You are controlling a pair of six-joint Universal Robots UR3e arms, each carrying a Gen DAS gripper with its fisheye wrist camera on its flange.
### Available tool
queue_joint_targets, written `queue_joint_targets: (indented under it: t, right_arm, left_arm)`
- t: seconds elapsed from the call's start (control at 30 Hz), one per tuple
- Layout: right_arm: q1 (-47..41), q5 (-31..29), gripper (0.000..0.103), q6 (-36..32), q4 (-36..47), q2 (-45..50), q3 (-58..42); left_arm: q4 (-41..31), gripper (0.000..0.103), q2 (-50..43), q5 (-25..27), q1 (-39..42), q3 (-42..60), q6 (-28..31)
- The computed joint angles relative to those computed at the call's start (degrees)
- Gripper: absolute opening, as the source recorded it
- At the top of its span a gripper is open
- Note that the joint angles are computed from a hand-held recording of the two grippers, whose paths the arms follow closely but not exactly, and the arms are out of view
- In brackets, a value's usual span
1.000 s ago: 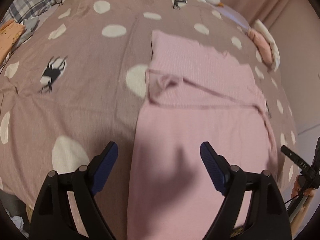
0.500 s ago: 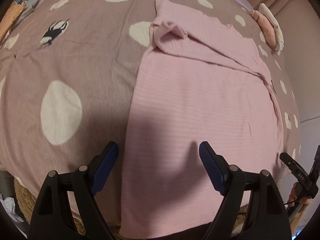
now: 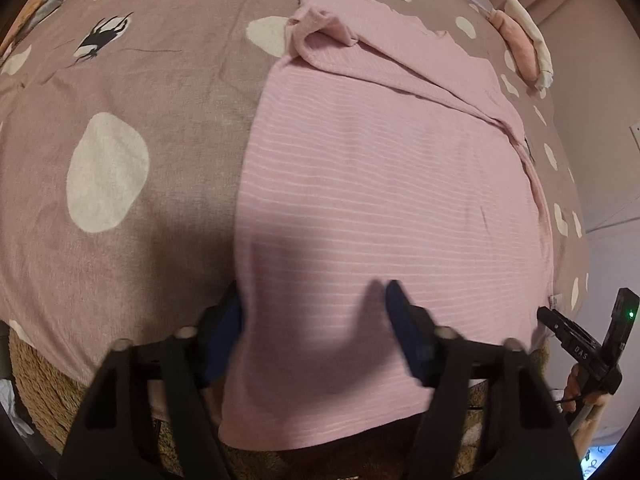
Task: Fold small clothes
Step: 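Close the right gripper on the hem beside the white care label, then lift the hem with the right gripper, fold it toward the collar, open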
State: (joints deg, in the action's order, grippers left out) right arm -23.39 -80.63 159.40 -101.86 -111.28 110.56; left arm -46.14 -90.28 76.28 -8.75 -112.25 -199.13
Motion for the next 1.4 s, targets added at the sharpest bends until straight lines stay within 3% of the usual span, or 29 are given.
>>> queue_joint_targets:
  t: [0.03,0.1,0.13,0.17,0.27,0.47,0.57,0.67,0.73,0.83,1.0,1.17,1.4]
  right_arm:
    - [-0.23,1.27,0.026,-0.68,1.06,-0.01,-0.31]
    - [0.26,2.44,0.014,-1.25,2.04,0.36,-1.05]
    - [1.24,2.15,0.011,-1.13,1.69,0.7,-1.39]
    - [1.99,1.99,0.009,-0.93,1.43,1.1,-1.84]
    - [1.38,6.88,0.007,-1.97,3.98,2.01,-4.65]
    - [-2.02,18.58,0.007,-2.79,7.09,4.91,-10.75]
    - [-1.56,22.34,0.007,1.13,2.85,8.3,-12.27]
    - [-0.44,23.74,0.007,6.1,-4.37,11.73,-12.93]
    - [0.12,23.24,0.007,9.6,-9.0,14.74,-13.68]
    - [2.63,17.82,0.007,15.71,-17.03,20.86,-14.71]
    - [3.88,12.61,0.007,21.24,-20.88,27.89,-16.32]
    - [4.45,10.26,0.007,22.69,-21.89,28.35,-15.85]
    - [4.23,9.97,0.007,23.05,-21.29,28.53,-16.72]
  left_arm:
    - [0.35,0.05,0.16,0.01,-0.01,-0.32,0.23]
    - [0.87,0.029,0.38,0.07,-0.15,-0.7,1.0]
    - [1.25,0.014,0.32,-0.17,-0.13,-0.91,1.67]
    - [1.71,0.01,0.33,-1.07,0.17,-1.23,2.18]
    - [1.62,0.009,0.68,-2.19,0.78,-1.08,3.31]
    - [1.27,0.008,2.85,-12.04,6.51,-0.59,5.47]
    - [2.18,0.008,1.11,-14.32,7.76,1.96,4.42]
    - [3.28,0.008,-2.03,-13.03,7.59,6.31,3.15]
    - [3.89,0.009,-5.38,-13.8,7.81,9.39,2.34]
    - [3.93,0.009,-11.17,-12.19,7.17,14.79,1.77]
    - [2.43,0.01,-17.6,-7.87,5.94,21.49,1.62]
    - [4.4,0.029,-15.34,-8.69,8.28,18.78,1.04]
    - [1.91,0.03,-7.63,-5.87,8.93,13.87,3.97]
